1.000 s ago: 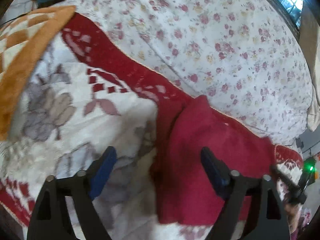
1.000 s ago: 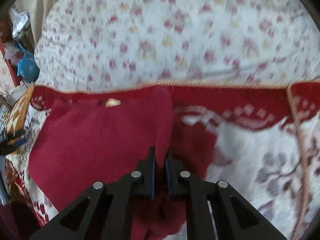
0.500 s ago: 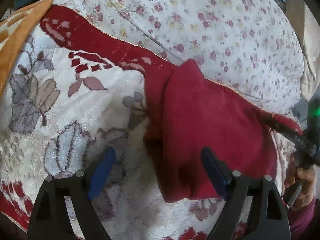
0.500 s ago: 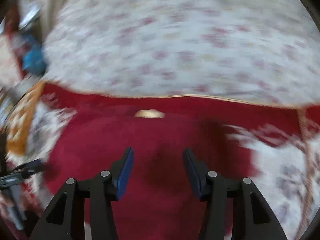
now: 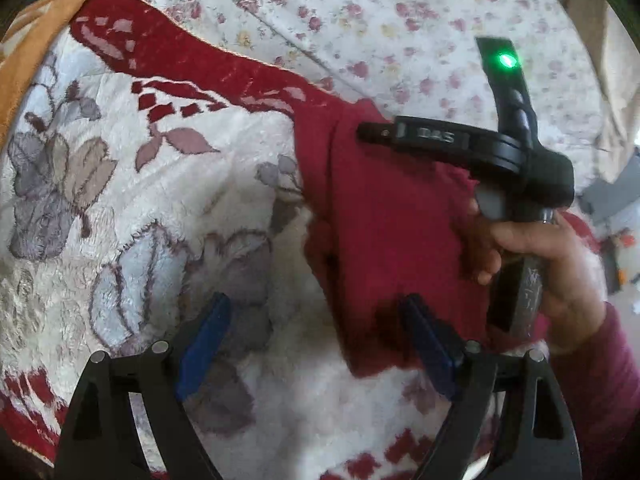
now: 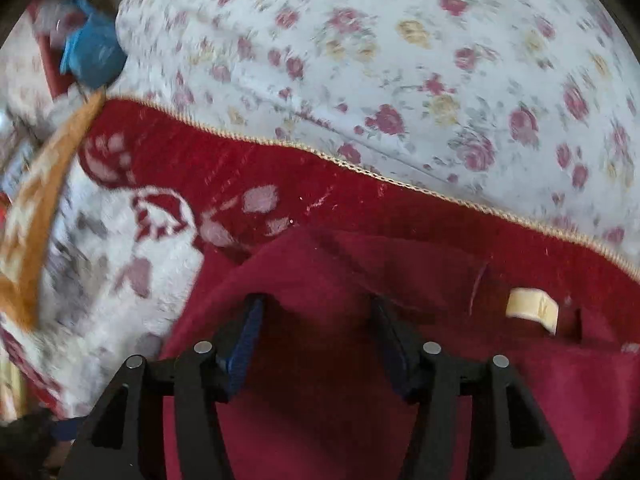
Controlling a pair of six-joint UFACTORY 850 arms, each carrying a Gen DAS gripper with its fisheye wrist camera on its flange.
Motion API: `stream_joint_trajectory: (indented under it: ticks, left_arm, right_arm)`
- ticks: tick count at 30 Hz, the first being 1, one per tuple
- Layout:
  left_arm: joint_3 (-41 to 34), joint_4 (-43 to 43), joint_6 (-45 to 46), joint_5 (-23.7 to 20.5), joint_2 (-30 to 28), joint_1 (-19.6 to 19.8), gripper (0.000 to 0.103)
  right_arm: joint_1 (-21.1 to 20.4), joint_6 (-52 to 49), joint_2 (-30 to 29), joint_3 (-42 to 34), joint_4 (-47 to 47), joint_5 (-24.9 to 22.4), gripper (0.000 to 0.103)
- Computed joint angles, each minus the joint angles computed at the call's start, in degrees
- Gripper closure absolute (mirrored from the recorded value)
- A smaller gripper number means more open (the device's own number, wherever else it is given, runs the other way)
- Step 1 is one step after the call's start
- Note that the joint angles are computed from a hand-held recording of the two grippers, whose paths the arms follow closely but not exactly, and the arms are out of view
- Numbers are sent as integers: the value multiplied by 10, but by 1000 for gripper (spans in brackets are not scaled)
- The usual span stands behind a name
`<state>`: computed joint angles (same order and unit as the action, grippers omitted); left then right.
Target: Fold small clothes
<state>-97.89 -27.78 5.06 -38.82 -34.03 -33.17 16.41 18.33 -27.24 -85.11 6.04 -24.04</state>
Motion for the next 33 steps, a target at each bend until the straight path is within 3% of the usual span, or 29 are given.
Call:
stream_joint_trajectory:
  ticks: [4,7,12,16,19,21,30,33]
  left_arm:
    - [43,-127,158,-24,28,11,17]
    - [53,-108,163,-26,31,5,19]
    - [40,-95,149,-35,19,4,56]
    - [18,-89,151,-45,0,-3,62]
    - [13,-86,144,-42,-5,-6,77]
    - [18,-98,154,-41,-1,-5,93]
    - [76,-88,140,-2,45,14,95]
    - [84,-36,97,17,54,8,103]
  right_arm:
    - [-3,-64,66,79,67,29,27]
    - [-3,-91,92,114,92,21,27]
    - [-4,-107,134,164,117,32,26]
    - [-3,-92,145,178,110,34,26]
    - [1,-82,149,181,105,36,25]
    - [3,-87,154,184,109,34,25]
    - [5,-104,160,183,114,26,25]
    - [3,-101,148,167,118,39,25]
